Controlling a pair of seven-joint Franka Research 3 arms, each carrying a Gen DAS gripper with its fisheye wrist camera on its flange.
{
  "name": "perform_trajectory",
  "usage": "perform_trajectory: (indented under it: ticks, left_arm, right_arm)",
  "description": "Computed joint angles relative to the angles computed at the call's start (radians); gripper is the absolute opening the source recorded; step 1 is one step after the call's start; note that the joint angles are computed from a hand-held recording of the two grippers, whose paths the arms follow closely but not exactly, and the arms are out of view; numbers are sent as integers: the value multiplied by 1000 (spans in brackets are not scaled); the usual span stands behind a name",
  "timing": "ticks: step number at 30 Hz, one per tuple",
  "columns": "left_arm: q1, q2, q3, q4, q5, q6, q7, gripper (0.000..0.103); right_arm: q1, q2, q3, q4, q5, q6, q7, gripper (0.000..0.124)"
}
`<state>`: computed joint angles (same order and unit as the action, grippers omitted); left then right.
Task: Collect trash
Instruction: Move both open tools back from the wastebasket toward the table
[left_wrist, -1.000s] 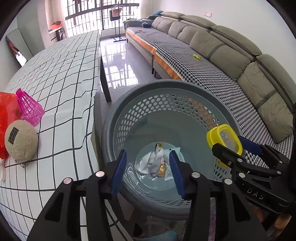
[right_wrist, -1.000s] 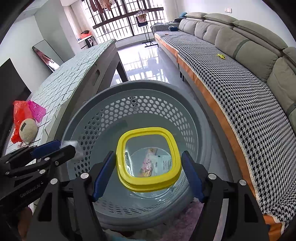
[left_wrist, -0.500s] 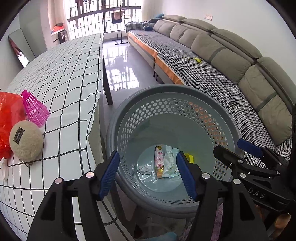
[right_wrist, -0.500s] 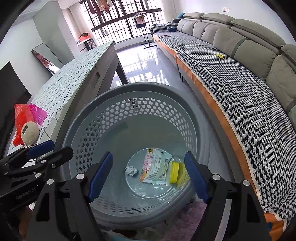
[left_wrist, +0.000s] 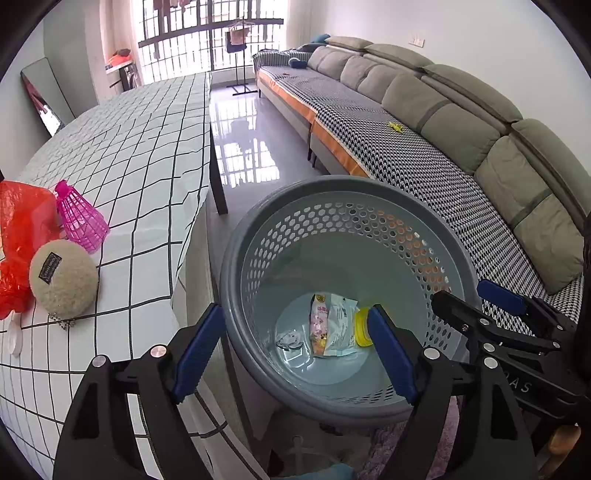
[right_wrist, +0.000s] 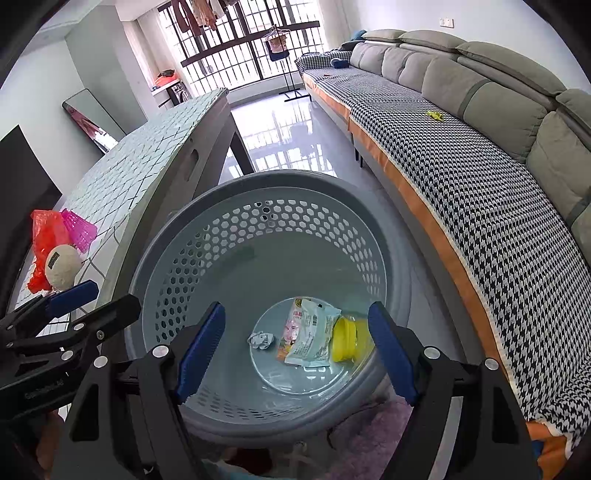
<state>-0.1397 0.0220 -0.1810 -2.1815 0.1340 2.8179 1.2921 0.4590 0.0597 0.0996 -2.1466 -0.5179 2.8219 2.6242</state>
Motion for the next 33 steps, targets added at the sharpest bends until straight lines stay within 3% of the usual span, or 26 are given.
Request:
perform_trajectory:
  ticks: [15, 33]
  left_arm:
    - [0, -70, 15, -72, -56, 52, 37, 93]
    - [-6, -159, 49, -153, -89, 107, 52, 95]
  right_arm:
    - [-1, -33, 27, 0, -73, -43, 70, 76]
    - [11, -60, 59, 8, -157, -83, 145, 76]
